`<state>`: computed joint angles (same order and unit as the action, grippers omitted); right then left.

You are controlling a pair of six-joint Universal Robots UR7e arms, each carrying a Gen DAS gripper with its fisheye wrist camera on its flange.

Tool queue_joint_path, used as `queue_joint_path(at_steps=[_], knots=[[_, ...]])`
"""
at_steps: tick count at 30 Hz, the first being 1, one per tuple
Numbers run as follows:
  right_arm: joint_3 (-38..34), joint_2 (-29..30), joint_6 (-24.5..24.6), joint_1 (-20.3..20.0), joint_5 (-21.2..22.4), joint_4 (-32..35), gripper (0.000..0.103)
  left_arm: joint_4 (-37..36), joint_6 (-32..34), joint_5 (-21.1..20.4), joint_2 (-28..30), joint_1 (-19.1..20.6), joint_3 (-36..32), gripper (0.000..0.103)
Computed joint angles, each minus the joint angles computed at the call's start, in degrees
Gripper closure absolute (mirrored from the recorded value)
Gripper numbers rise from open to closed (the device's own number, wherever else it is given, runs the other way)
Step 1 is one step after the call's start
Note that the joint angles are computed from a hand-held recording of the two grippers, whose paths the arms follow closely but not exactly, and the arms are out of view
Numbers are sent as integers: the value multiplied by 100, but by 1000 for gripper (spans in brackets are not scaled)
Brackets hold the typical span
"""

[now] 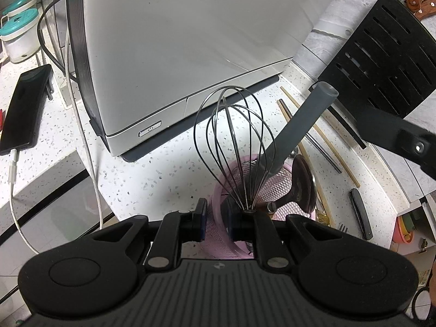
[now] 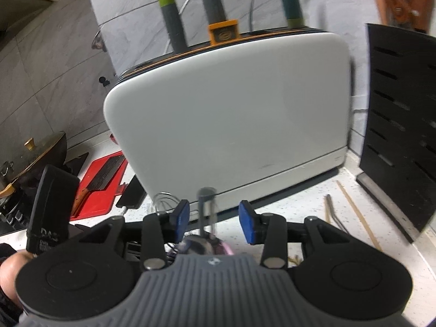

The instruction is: Organize utensils

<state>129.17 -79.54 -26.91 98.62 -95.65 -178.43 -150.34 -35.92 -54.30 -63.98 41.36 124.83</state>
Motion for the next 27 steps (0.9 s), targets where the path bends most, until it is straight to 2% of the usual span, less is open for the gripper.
queue_joint_path(at_steps=[5,15,22,27], knots=[[209,-261,-182,-375,-192,-164,62,-11,8,-11,0,1,2,87],[566,-777,-287,-1409,-515,-461,62,-17,58,-33,11,19,-23,87],[672,-612,-500,-1901,-1118,-702,62,-27,42,-27,-2,12,-7,87],[705,-490,-690,-2066,-1326,-814,62,22,8,11,15,-11,-24,87]])
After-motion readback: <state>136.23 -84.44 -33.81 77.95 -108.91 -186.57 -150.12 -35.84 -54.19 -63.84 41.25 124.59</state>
